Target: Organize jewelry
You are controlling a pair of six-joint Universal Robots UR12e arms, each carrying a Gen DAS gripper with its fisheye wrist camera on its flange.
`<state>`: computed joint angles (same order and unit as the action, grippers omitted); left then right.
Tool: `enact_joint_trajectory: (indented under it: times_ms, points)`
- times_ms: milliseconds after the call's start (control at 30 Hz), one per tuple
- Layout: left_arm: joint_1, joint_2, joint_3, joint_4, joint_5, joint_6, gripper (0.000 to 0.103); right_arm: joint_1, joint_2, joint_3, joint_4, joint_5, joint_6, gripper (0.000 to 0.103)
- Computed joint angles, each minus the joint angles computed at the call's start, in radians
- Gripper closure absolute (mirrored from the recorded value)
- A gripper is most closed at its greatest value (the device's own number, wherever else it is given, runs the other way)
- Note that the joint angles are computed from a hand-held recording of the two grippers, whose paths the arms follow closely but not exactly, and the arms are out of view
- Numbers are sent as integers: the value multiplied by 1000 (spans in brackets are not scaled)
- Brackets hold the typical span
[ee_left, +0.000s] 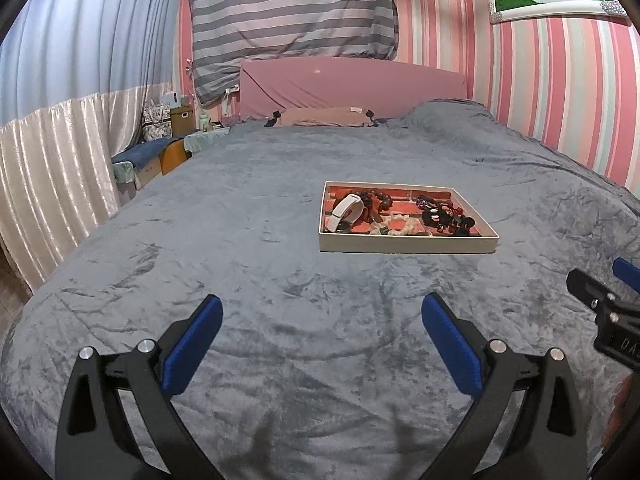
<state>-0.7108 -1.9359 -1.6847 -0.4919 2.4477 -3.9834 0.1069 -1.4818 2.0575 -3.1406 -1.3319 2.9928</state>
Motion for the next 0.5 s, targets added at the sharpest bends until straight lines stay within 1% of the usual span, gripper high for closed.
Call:
enact_joint_trajectory:
  times_ms: [100, 167, 500]
  points:
    - [4, 4, 4, -16, -23, -8, 6, -3, -6, 6, 6, 7, 1, 4]
    - [3, 3, 5, -17, -18, -8, 6, -4, -9, 9, 4, 9, 4, 4]
    - [-19, -13, 15, 31, 64, 28, 6, -14, -25, 26, -68, 18, 18, 4]
